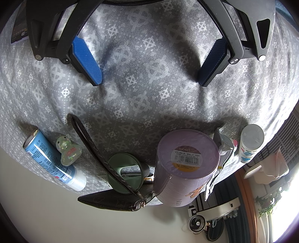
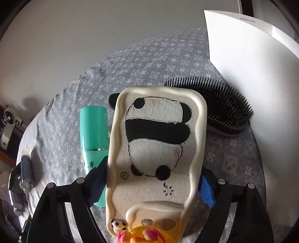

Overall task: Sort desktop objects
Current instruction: 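Lift the panda phone case with the right tool toward the spray can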

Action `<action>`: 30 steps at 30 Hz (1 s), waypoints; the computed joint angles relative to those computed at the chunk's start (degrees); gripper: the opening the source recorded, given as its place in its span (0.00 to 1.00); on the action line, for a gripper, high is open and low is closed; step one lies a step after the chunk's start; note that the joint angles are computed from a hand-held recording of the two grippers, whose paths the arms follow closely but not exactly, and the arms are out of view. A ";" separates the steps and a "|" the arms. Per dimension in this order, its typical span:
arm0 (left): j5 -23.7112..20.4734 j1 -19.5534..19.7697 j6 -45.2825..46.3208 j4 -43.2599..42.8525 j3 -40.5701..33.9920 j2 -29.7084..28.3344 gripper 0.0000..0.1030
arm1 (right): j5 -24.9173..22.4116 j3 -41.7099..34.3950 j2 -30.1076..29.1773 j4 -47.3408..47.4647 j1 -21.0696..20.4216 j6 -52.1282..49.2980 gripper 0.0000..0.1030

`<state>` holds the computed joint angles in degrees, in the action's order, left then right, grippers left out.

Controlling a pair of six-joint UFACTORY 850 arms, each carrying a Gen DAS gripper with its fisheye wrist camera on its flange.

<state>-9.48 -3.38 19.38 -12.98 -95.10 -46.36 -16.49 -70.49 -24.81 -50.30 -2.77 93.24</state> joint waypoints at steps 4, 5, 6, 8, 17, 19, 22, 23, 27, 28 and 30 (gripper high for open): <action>0.01 0.00 0.03 -0.03 -0.01 -0.01 1.00 | -3.52 3.66 4.87 -15.58 3.62 11.35 0.80; 0.01 0.00 0.03 -0.03 -0.01 -0.01 1.00 | -4.51 4.37 6.14 -17.64 4.60 12.40 0.80; 0.01 0.00 0.03 -0.03 -0.01 -0.01 1.00 | -5.36 5.12 7.49 -19.75 5.61 13.70 0.80; -0.01 0.02 0.07 -0.06 -0.02 0.00 1.00 | -6.42 6.10 9.73 -23.08 7.27 15.87 0.80; 0.00 -0.01 -0.02 0.00 -0.05 -0.04 1.00 | -4.44 3.13 11.55 -30.56 12.27 21.36 0.80; 0.00 -0.01 -0.02 0.00 -0.05 -0.04 1.00 | -2.11 1.28 10.35 -28.80 12.61 19.32 0.80; 0.00 -0.01 -0.08 0.06 -0.06 -0.05 1.00 | 0.37 -1.90 7.81 -24.50 13.21 14.25 0.80; 0.00 -0.01 -0.08 0.06 -0.06 -0.05 1.00 | 0.88 -3.06 6.85 -21.50 13.42 10.83 0.80; 0.00 -0.02 -0.12 0.09 -0.08 -0.06 1.00 | 3.17 -7.12 3.29 -10.43 14.38 -1.45 0.80; 0.00 -0.02 -0.12 0.09 -0.08 -0.06 1.00 | 3.54 -8.34 2.26 -6.76 14.65 -5.61 0.80; 0.00 -0.02 -0.14 0.11 -0.09 -0.08 1.00 | 4.01 -11.14 -0.19 1.74 15.05 -15.21 0.80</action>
